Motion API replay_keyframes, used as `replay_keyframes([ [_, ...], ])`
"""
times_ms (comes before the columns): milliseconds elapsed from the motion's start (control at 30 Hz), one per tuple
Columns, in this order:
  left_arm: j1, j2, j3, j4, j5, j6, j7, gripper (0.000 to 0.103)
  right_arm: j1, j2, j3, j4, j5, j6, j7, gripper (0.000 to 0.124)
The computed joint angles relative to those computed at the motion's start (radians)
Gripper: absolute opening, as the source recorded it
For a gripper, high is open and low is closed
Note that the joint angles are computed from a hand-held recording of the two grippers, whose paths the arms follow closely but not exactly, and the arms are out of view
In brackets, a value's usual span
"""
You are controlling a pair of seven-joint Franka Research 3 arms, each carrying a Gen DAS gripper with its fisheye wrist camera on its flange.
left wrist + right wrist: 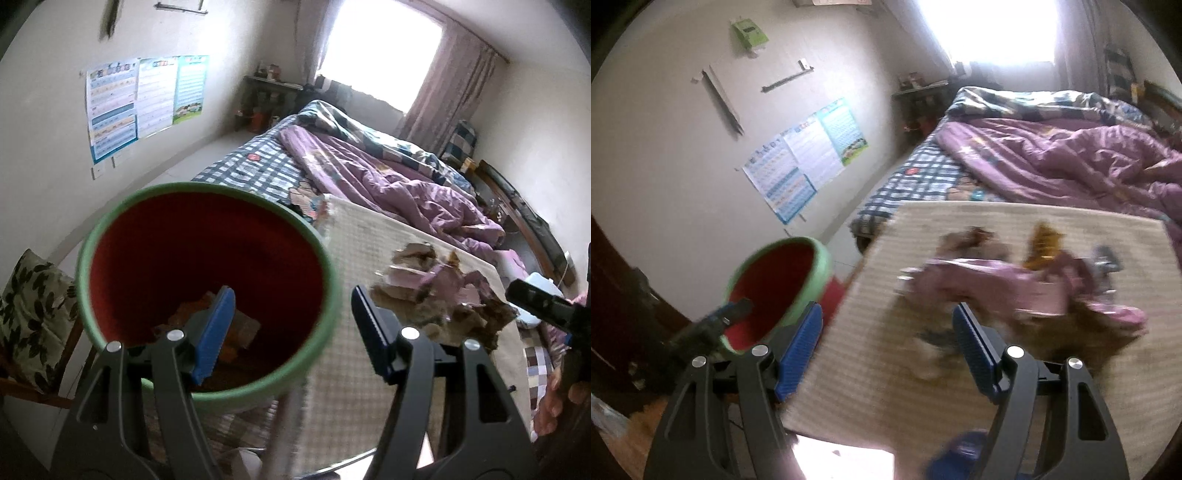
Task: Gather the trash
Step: 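Move both open tools back over the table toward the remaining wrappers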
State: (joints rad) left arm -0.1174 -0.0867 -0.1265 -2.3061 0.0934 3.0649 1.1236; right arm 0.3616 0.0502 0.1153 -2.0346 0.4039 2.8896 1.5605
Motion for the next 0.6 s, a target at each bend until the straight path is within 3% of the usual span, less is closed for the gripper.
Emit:
replay_keyframes([
  [167, 0.059, -0.009, -0.084, 0.007, 0.245, -0.013, -0.247, 0.065, -0.04, -0.08, -0.032, -0.094, 0.008, -0.083, -0.086, 0.073],
  [333, 0.058, -0.007, -0.123, 0.028, 0.428, -0.047, -0.472, 0.066, -0.061, -0.13, -0.062, -0.176, 0.104, -0.173, -0.215, 0.076],
  [600, -0.009, 0.014, -0.123, 0.049, 0.519, -0.099, -0.625, 0.067, -0.071, -0.128, -0.075, -0.201, 0.222, -0.357, -0.442, 0.076],
])
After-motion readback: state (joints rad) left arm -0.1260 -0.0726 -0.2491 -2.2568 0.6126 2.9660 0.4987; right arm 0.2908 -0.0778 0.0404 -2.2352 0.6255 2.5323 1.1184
